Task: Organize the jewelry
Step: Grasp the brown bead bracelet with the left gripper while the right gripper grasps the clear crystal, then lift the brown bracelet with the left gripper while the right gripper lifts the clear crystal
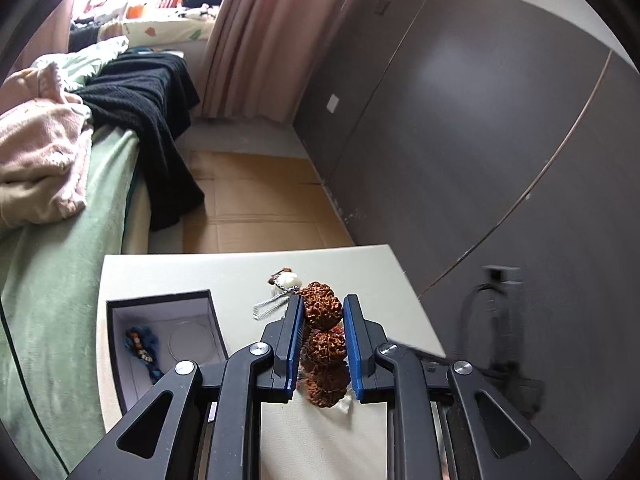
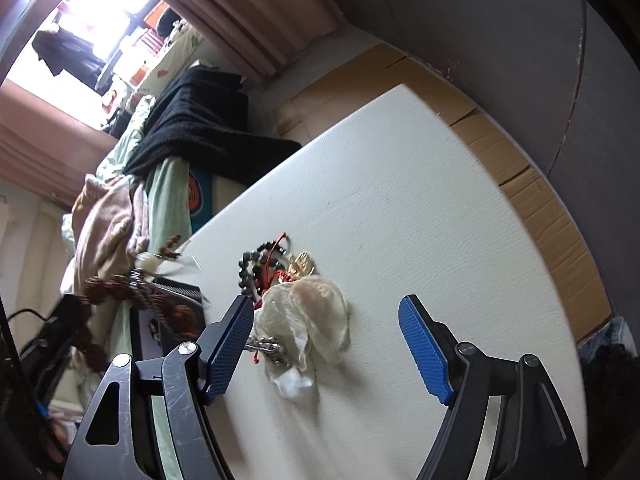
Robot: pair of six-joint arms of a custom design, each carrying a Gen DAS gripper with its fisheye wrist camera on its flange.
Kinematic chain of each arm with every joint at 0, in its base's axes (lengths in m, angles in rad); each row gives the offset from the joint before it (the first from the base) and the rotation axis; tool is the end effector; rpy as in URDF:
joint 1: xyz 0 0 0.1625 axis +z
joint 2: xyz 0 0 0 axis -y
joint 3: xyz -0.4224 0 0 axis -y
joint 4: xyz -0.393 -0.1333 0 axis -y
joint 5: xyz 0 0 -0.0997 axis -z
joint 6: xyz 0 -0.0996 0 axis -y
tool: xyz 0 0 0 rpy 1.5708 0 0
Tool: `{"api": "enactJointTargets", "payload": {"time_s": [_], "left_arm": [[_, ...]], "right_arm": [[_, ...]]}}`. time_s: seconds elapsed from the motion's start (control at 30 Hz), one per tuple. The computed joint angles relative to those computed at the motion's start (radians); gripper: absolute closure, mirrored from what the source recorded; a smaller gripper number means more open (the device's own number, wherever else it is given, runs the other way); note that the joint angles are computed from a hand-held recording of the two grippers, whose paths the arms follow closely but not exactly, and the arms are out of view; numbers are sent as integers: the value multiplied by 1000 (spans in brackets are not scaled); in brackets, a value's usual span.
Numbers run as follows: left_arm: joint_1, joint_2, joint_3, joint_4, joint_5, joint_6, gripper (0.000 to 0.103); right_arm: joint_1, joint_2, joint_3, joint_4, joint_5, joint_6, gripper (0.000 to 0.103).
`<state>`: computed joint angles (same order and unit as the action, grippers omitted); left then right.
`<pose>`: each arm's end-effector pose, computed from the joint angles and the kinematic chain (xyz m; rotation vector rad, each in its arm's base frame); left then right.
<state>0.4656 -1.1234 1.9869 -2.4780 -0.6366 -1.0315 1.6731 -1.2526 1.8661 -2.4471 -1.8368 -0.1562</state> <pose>-0.3870 -0.4332 0.1898 0.0645 2.4950 -1.1294 0.1653 -0.5608 0.2705 0.3170 -2.8298 0.3659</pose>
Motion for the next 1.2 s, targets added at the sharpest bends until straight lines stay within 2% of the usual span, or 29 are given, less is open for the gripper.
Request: {"api": "enactJointTargets", "payload": {"time_s": [0.17,0.2,0.23,0.27,0.3,0.33,0.6,0.93,1.1,1.2], "left_arm": [[-13,-41,27,-2,16,-15,82],[-16,-49,31,3,20,-22,82],[-21,-56,35,3,27,-25,82],[-26,-62,39,-4,35,-22,82],[-31,-65,40,-19,43,-13,82],[-35,-69,42,-31,47,-3,82],[-72,-74,30,-78,89,42,82],[-122,-57,7,-146,141,107,82],[-140,-61,5,-115,176,78,82],[-146,-77,15,-89,174,39,82]], "right_arm": [[20,51,-3,13,-55,-1,27],[24,63,-4,15,-74,-2,30],[35,70,9,-20,-102,-23,31],[47,78,16,-44,-128,-50,46],[50,86,11,-27,-136,-52,80],[36,89,8,9,-111,-31,98],[29,31,47,-95,-21,-59,98],[16,-42,53,-122,83,-27,98],[9,-84,71,-130,163,-11,98],[13,-99,77,-133,197,-27,98]]}}
